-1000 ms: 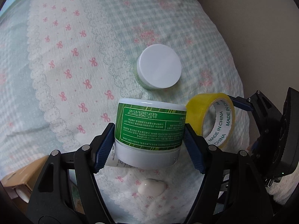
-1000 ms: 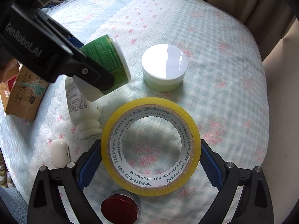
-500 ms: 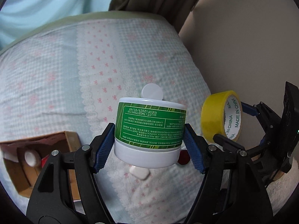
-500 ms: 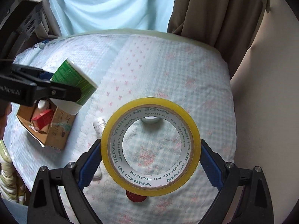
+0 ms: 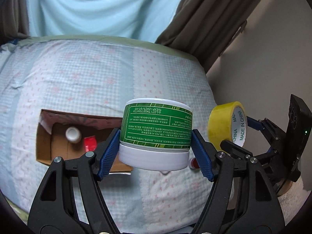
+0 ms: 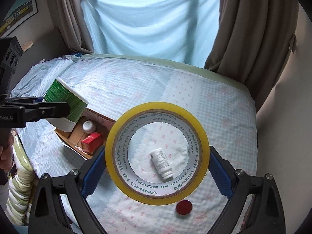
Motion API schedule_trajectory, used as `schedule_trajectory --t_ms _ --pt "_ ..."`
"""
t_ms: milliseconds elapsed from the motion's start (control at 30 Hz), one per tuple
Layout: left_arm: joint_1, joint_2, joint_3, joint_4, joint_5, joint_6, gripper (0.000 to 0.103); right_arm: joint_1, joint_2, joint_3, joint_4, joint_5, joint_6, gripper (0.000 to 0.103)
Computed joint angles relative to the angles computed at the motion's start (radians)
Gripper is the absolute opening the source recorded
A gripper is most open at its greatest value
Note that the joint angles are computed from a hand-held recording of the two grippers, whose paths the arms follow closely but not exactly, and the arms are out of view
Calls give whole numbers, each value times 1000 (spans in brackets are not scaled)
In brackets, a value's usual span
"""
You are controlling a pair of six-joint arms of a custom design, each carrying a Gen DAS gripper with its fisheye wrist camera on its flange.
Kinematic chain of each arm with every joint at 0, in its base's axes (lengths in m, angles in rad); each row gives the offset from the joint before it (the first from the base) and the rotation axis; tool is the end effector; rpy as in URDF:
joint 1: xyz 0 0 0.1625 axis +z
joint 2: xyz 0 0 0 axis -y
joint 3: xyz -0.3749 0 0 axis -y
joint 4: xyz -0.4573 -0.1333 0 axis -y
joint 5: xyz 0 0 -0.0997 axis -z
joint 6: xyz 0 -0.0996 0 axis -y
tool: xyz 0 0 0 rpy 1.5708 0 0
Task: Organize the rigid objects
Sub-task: 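Carry green jar with left tool while right tool carries tape roll to box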
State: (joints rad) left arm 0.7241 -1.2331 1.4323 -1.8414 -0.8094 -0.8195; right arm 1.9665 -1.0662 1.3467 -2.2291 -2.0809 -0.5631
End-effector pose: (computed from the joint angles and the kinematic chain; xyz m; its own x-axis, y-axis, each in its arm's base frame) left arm -0.3734 -0.5999 0.3609 -0.8985 -0.1350 -0.4176 0.1326 0.8235 -0.5516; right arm 0.3654 -0.6552 0.3201 -0.5484 -0.6017 0.5807 -0.7699 0.6344 -0.0697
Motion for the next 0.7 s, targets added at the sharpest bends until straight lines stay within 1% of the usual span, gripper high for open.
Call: schedule_trajectory --t_ms 100,200,300,400,600,700 --pt "-2 -95 65 19 17 -19 69 33 21 9 14 9 49 95" --pt "11 -180 116 30 17 -12 69 65 44 22 21 10 110 95" --pt "36 -260 151 49 -5 22 69 98 76 29 16 7 179 95" --pt "72 -320 161 85 -36 75 69 133 118 29 1 -18 269 95" --pt "170 -368 144 134 -109 212 69 173 216 3 -9 -52 464 95" --pt "217 -365 133 140 -137 264 69 175 260 -16 12 -45 582 95"
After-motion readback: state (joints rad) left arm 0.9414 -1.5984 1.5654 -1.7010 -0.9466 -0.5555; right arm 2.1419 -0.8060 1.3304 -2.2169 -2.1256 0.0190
